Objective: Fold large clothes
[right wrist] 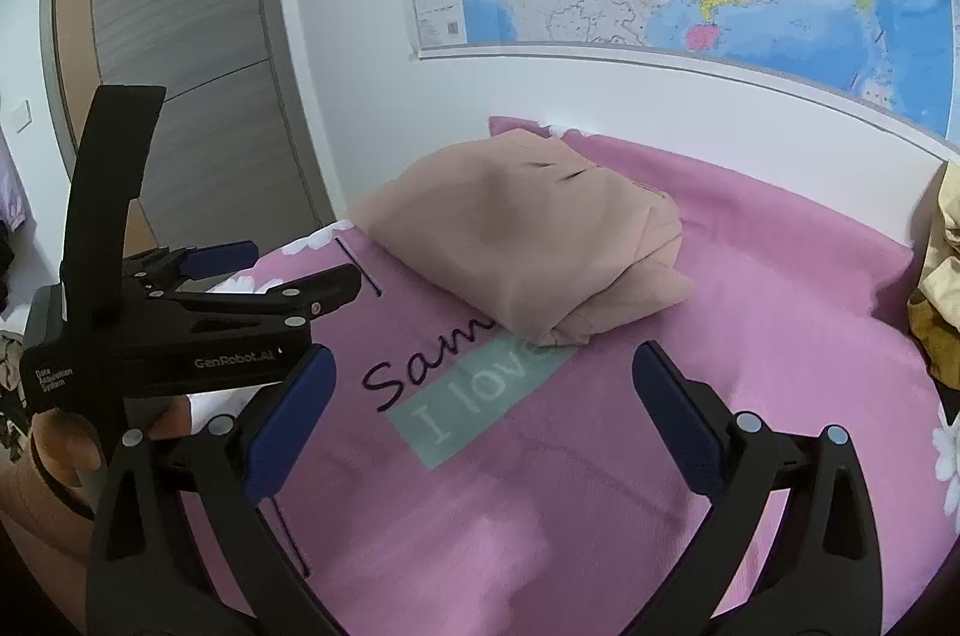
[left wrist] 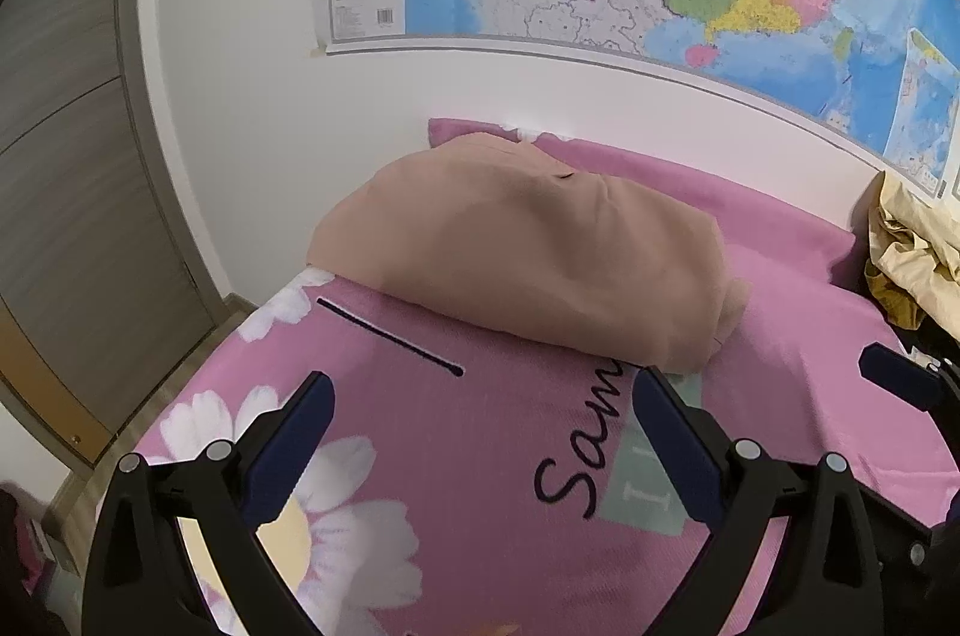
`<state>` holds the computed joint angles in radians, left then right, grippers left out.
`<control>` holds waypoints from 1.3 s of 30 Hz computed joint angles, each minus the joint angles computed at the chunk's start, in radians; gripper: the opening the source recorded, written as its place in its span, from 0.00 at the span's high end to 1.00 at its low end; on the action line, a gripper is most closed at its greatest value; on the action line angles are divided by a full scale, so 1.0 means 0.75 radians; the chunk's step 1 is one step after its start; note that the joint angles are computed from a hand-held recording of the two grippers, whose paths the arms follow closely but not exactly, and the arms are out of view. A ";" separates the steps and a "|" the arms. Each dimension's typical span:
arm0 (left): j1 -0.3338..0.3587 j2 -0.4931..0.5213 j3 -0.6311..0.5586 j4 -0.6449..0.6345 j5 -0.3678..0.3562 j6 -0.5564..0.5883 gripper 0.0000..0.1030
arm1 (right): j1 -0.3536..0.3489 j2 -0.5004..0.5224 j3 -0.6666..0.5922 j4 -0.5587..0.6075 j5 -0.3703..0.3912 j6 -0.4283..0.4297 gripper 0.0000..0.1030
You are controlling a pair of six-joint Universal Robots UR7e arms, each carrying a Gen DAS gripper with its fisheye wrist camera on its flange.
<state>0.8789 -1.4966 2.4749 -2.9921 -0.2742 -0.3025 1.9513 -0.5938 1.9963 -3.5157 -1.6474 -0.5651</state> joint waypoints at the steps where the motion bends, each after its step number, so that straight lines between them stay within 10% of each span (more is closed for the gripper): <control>1: -0.012 -0.016 0.008 0.038 0.008 -0.033 0.07 | 0.003 -0.002 0.010 -0.015 -0.003 0.003 0.05; 18: -0.142 -0.230 0.070 0.601 0.080 -0.450 0.07 | 0.010 -0.040 0.100 -0.072 0.002 0.003 0.05; 39: -0.185 -0.281 0.092 0.745 0.083 -0.557 0.07 | 0.002 -0.054 0.136 -0.096 0.011 0.003 0.05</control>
<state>0.7404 -1.7076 2.5441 -2.4335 -0.2121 -0.7204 1.9526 -0.6340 2.0985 -3.5877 -1.6392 -0.5627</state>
